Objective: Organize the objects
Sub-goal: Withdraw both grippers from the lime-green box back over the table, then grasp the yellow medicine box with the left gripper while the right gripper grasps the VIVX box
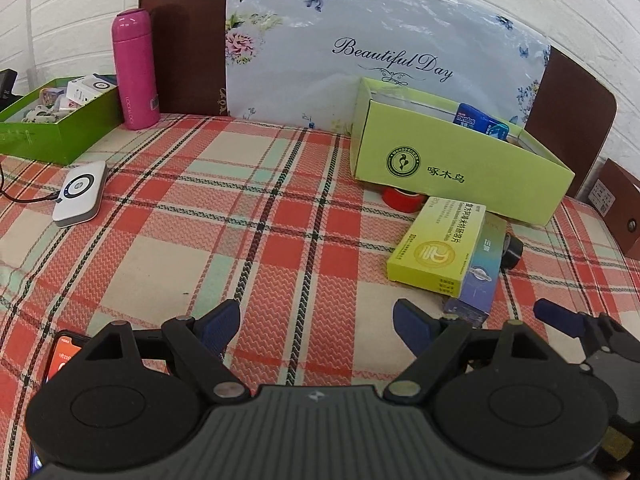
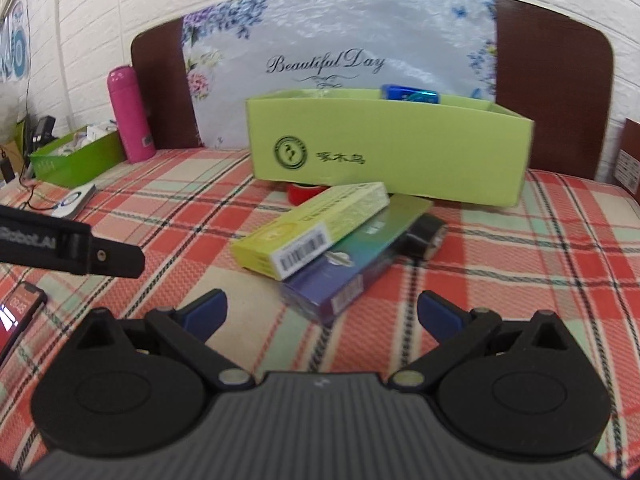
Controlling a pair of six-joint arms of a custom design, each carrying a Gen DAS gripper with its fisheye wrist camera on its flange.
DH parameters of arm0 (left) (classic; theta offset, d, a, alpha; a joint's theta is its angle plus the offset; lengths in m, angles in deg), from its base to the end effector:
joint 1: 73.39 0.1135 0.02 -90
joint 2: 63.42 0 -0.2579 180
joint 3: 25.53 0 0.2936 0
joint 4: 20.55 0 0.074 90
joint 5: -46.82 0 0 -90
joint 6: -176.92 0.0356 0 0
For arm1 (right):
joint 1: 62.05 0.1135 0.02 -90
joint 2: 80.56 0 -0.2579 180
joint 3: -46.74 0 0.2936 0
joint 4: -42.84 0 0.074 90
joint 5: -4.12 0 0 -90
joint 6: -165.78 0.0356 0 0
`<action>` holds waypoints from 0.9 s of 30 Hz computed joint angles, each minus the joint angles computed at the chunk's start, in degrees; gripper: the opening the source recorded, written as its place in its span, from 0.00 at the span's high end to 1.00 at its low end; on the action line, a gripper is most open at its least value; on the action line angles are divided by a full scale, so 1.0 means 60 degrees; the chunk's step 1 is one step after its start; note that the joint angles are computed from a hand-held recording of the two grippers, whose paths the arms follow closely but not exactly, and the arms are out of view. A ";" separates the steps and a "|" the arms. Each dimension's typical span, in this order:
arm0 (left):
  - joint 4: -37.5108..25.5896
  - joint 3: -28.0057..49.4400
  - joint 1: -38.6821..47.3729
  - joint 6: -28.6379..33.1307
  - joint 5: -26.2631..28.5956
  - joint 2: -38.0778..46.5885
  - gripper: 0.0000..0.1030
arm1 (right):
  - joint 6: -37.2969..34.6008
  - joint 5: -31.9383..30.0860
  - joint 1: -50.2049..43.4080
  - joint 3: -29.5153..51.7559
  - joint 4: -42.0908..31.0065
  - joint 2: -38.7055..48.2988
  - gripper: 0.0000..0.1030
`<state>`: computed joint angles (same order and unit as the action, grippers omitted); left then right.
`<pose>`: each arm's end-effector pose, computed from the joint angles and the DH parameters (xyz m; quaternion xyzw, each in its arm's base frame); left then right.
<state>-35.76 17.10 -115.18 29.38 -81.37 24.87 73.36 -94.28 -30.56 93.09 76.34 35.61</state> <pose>0.2139 -0.1616 0.0722 -0.2068 0.8947 0.0238 0.3952 0.2727 0.1732 0.0047 -0.2911 0.8416 0.1763 0.4195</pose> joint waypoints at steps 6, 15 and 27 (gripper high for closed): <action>0.0301 -0.0123 0.0469 0.0322 0.0393 -0.0254 0.16 | 0.0413 0.1705 0.1036 0.1611 -0.0962 0.1061 0.03; 0.2447 0.0797 0.0746 0.1936 0.1586 0.1343 0.16 | 0.0513 0.0834 -0.0505 0.0100 -0.0042 0.0564 0.61; 0.1927 0.4424 0.1211 0.3911 0.2171 0.5286 0.18 | -0.0638 -0.1039 -0.2566 -0.1645 -0.0174 -0.0873 0.62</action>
